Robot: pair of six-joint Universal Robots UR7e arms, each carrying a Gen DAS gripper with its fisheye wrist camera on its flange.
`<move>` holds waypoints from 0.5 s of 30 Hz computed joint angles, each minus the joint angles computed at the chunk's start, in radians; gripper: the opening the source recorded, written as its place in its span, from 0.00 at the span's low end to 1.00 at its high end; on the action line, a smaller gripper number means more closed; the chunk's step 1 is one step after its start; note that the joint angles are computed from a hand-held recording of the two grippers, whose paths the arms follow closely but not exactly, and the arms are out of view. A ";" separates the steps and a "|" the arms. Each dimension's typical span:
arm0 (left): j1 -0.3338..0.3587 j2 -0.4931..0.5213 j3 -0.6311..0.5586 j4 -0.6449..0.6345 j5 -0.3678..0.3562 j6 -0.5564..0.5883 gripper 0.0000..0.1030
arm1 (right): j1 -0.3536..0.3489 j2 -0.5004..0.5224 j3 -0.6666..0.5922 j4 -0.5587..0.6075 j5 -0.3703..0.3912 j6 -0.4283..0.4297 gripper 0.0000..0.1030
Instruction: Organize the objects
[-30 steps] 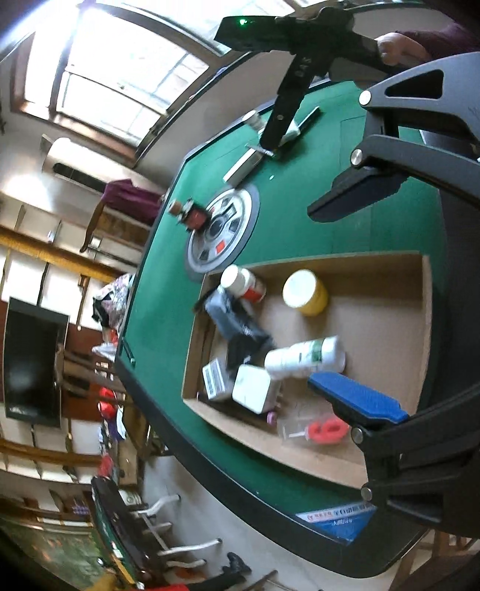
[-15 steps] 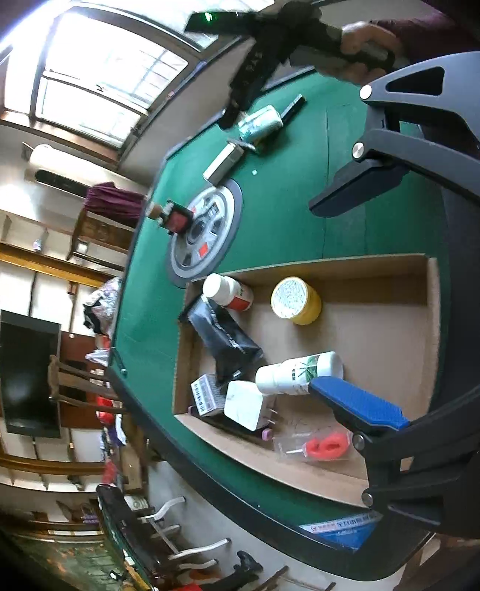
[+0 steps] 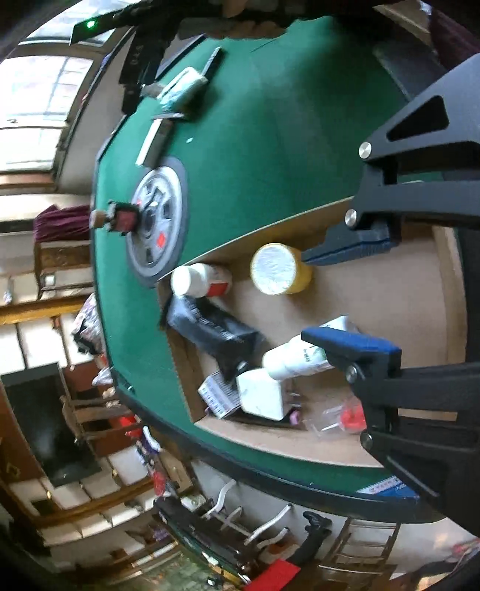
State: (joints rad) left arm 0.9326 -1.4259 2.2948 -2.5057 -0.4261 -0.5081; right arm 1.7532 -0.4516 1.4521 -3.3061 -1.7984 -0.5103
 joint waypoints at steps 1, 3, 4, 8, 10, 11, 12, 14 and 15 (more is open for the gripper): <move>0.008 -0.005 -0.007 0.024 -0.025 0.004 0.33 | -0.007 0.006 -0.008 0.004 -0.006 0.010 0.85; 0.025 0.005 -0.030 0.072 -0.058 0.001 0.33 | -0.015 0.010 -0.017 0.013 -0.013 0.031 0.85; 0.040 0.017 -0.047 0.084 -0.081 0.005 0.33 | -0.020 0.013 -0.023 0.020 -0.016 0.044 0.85; 0.104 0.090 -0.123 0.080 -0.124 0.025 0.33 | -0.029 0.021 -0.031 0.011 -0.030 0.053 0.85; 0.144 0.125 -0.170 0.078 -0.154 0.023 0.33 | -0.031 0.022 -0.029 0.002 -0.032 0.053 0.85; 0.159 0.131 -0.185 0.074 -0.173 0.024 0.33 | -0.032 0.022 -0.027 -0.004 -0.033 0.052 0.85; 0.172 0.140 -0.198 0.051 -0.182 0.029 0.33 | -0.033 0.022 -0.026 -0.010 -0.035 0.050 0.85; 0.189 0.154 -0.234 0.057 -0.177 0.014 0.33 | -0.033 0.025 -0.024 -0.026 -0.042 0.039 0.86; 0.199 0.160 -0.250 0.048 -0.186 0.017 0.33 | -0.033 0.027 -0.024 -0.030 -0.046 0.036 0.86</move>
